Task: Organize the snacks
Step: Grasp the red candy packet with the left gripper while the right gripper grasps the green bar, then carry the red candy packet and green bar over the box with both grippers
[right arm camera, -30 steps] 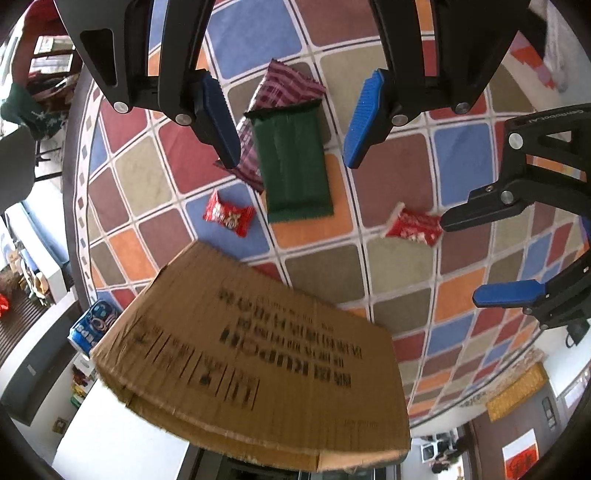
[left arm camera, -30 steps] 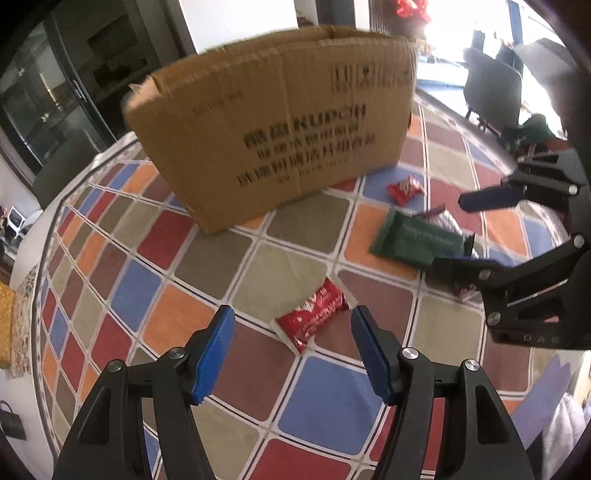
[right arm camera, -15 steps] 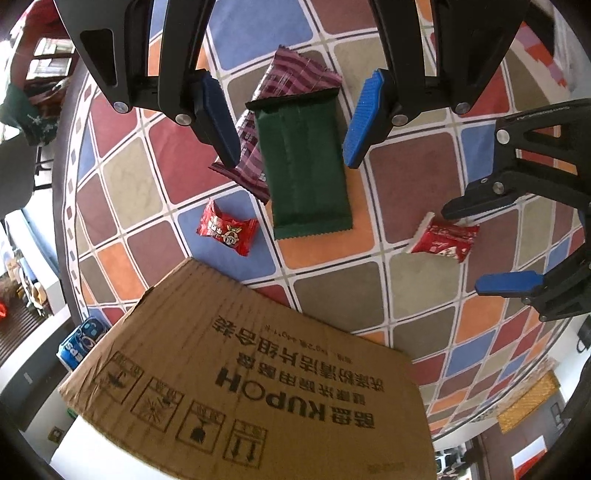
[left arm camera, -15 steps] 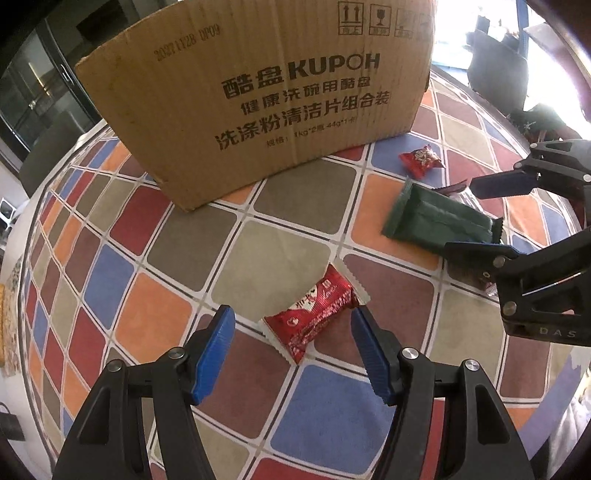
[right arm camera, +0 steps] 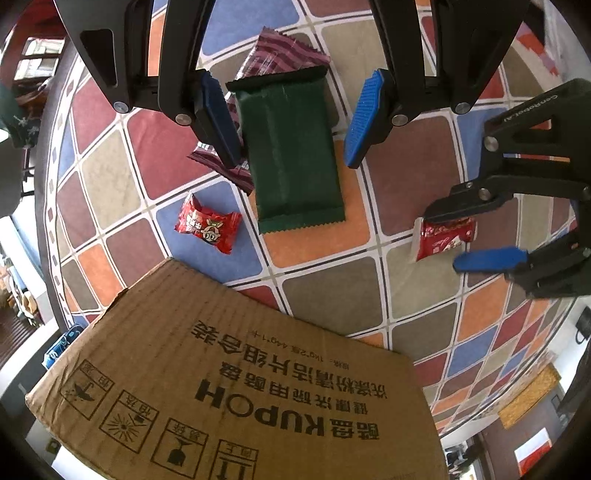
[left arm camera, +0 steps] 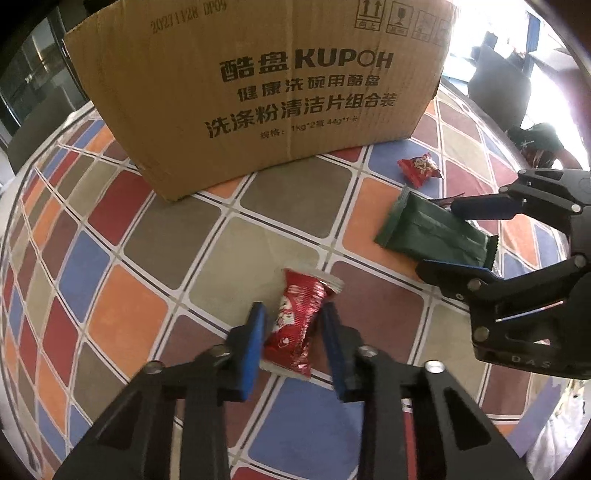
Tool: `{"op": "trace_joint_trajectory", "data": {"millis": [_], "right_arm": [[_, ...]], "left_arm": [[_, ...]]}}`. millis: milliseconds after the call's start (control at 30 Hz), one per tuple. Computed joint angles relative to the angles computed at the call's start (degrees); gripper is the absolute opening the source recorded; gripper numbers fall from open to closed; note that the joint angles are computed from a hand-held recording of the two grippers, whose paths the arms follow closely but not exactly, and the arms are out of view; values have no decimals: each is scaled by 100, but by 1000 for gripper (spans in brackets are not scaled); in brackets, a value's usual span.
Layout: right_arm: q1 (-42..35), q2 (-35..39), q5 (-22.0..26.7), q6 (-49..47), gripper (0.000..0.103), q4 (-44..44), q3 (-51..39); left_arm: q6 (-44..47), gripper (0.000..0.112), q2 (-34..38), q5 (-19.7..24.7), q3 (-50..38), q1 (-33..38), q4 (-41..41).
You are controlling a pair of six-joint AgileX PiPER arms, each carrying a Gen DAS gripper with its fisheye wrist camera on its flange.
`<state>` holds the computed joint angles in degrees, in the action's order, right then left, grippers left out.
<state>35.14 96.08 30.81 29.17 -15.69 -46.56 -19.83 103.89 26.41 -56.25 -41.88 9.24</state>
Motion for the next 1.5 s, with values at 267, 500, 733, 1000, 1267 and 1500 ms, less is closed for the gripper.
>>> {"op": "trace_joint_trajectory", "data": {"millis": [267,500,733,1000,1267,1500], "right_arm": [[68,-101,-89,460,46,-397,156],[180,-322,-197,755,45,-511,284],[331,-743,-182,1456,45,-963,389],[305,-1394,-87,1777,45,-1180,474],[300,-1917,26,2097,45,-1365,363],[237,-2141,43,2227,45,-1452,154]], "left_arm": [[20,22,-98,-205,151,41,-359],[-175,22,-397,-380,386,37,-423],[-805,22,-849,-408,541,-43,83],[-1455,22,-1413,-292,527,-143,689],[-1645,22,-1734,-130,218,-165,974],[-1690,22,-1817,65,-192,-185,1202]]}}
